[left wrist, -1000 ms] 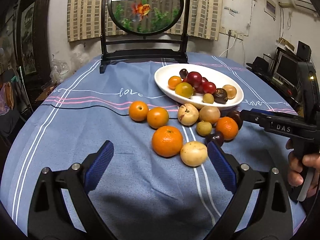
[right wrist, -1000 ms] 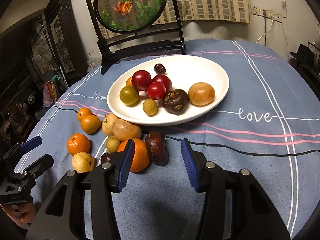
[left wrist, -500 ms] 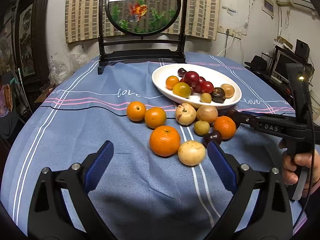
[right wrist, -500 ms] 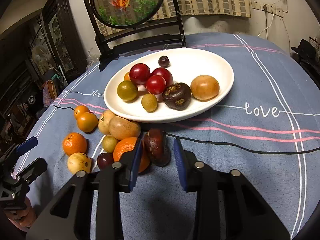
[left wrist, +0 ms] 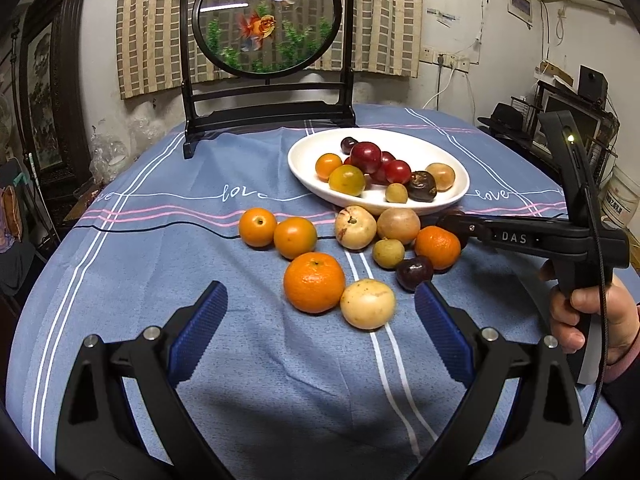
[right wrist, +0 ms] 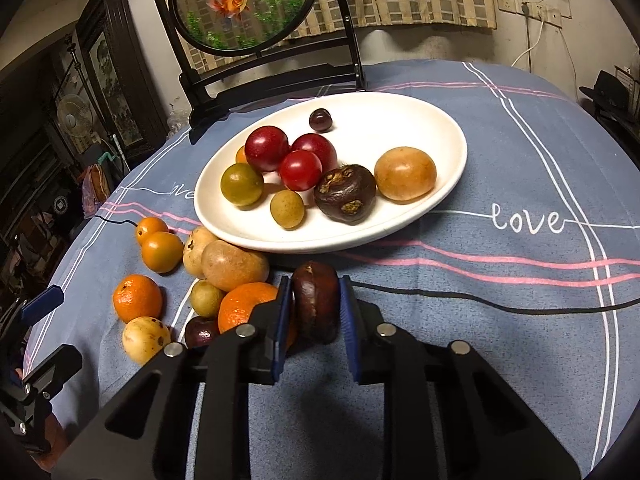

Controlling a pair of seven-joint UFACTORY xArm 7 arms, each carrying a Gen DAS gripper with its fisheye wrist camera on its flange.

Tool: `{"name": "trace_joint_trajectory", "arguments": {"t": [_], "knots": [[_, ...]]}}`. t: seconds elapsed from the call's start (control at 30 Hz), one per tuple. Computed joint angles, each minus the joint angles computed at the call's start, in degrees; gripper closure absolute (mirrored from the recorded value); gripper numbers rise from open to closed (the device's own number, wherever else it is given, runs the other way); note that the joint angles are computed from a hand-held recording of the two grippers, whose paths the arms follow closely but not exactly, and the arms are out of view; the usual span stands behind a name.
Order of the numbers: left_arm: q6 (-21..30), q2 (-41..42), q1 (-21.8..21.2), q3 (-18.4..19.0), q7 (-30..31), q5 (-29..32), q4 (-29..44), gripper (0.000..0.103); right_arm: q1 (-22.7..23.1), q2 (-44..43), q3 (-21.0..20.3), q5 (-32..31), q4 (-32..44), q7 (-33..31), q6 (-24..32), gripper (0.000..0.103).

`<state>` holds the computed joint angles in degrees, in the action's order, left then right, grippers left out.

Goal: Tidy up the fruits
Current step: 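Grasp a dark brown fruit with the right tool while the left tool grasps a pale yellow pear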

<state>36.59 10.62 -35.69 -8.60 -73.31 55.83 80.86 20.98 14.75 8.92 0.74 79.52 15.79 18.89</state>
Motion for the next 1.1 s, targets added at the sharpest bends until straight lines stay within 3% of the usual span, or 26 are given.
{"name": "trace_joint_trajectory", "arguments": {"t": [0.23, 0.3, 0.37, 0.47, 0.73, 1.1], "knots": [[-4.63, 1.15, 0.59, -0.56, 7.66, -4.04, 0.43, 0.011, -2.56, -3.91, 2.11, 7.07, -4.06, -3.03, -4.62, 0.08], [-5.42, 1.96, 0.77, -0.7, 11.36, -7.5, 1.02, 0.019, -2.73, -4.55, 2.13, 8.24, -4.57, -3.28, -5.24, 0.08], [-5.51, 3.47, 1.59, -1.24, 17.11, -14.22, 2.31, 0.038, -2.86, -4.62, 2.19, 9.28, -4.41, -3.49, -4.68, 0.08], [-4.87, 4.89, 1.6, -0.69, 20.94, -20.72, 3.45, 0.057, -3.41, -4.57, 2.86, 11.98, -4.08, -5.08, -3.67, 0.08], [-2.38, 7.49, -0.44, 1.3, 24.09, -24.43, 6.55, 0.058, -3.29, -5.27, 3.21, 14.93, -4.29, -7.36, -3.61, 0.08], [3.38, 12.52, -4.94, 4.32, 24.26, -18.64, 14.03, 0.058, -3.2, -5.56, 3.32, 17.98, -4.18, -9.91, -3.48, 0.08]]}}
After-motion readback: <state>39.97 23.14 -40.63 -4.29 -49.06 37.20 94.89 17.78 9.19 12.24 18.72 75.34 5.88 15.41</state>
